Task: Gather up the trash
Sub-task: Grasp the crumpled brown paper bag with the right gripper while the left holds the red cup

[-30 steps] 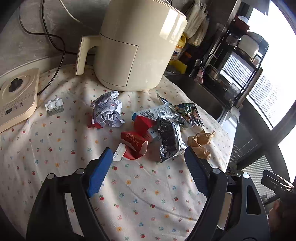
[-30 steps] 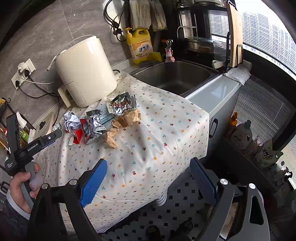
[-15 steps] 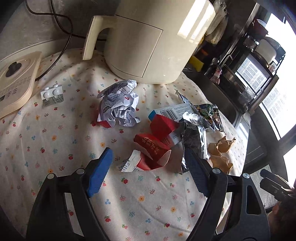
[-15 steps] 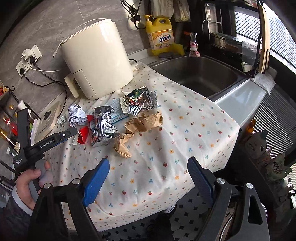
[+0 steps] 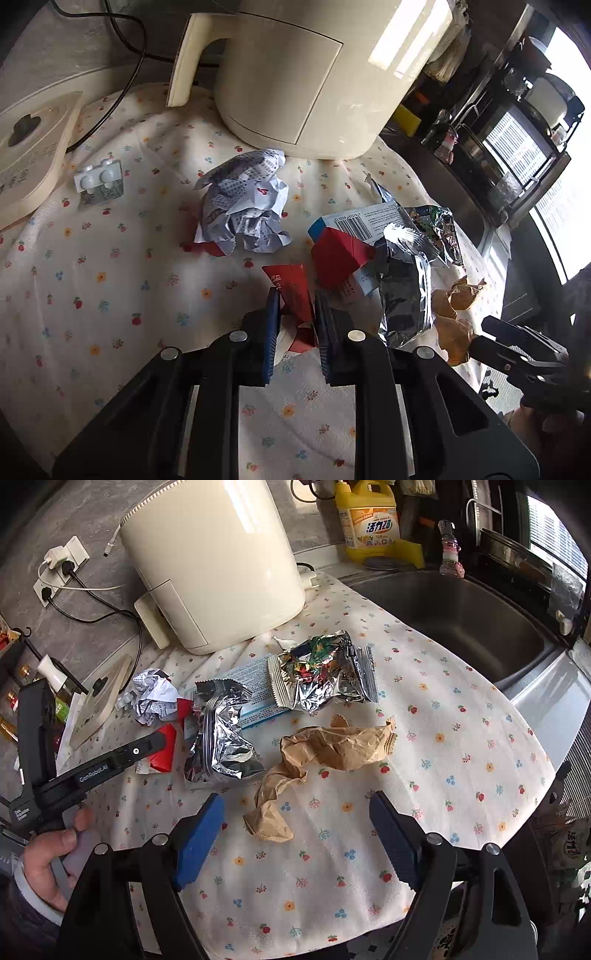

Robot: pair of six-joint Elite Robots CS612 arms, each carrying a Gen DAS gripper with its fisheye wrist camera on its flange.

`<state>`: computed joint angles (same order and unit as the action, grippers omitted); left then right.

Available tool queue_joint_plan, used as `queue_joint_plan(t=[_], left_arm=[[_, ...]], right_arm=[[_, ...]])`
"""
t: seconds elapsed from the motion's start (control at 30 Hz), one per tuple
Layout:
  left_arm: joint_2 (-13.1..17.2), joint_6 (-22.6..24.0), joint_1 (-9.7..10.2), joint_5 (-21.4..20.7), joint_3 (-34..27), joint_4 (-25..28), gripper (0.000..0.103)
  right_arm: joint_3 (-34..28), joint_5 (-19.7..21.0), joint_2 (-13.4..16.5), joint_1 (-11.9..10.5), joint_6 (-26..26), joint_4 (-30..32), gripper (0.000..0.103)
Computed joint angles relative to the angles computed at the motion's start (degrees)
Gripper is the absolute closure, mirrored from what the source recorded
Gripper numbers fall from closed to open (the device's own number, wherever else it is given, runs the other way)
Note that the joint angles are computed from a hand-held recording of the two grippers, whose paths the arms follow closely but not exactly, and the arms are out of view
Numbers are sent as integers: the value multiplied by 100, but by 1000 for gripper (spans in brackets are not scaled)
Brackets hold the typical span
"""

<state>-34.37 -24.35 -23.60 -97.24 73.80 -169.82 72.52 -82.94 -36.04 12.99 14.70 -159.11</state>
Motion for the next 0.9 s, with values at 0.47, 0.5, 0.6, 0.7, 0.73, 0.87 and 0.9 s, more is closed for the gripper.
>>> queue_joint_plan(t=[0.47, 0.5, 0.6, 0.7, 0.73, 0.87, 0.9], left_arm=[[-1023, -471, 88, 887, 1784, -1223, 84], [-1079, -493, 90, 908, 1883, -1288, 84], [-1203, -522, 83, 950, 2099, -1429, 84], [-1282, -515, 39, 991, 2252, -1552, 84], [-1305, -517, 19, 1003, 2287, -1564, 84], [-1453, -525, -130, 1134, 2467, -1720, 84], [-1493, -492, -180, 1201, 2512, -1777, 84]], right_arm=[[71, -393, -59, 88, 381, -158, 92], [133, -387, -98, 95, 381, -227, 92], [327, -412, -224, 117, 332, -477, 92], [559, -347, -367, 107, 280, -754, 92], [648, -338, -424, 103, 253, -835, 92], [998, -93, -628, 53, 92, -1089, 92], [1064, -35, -657, 42, 28, -1150, 92]])
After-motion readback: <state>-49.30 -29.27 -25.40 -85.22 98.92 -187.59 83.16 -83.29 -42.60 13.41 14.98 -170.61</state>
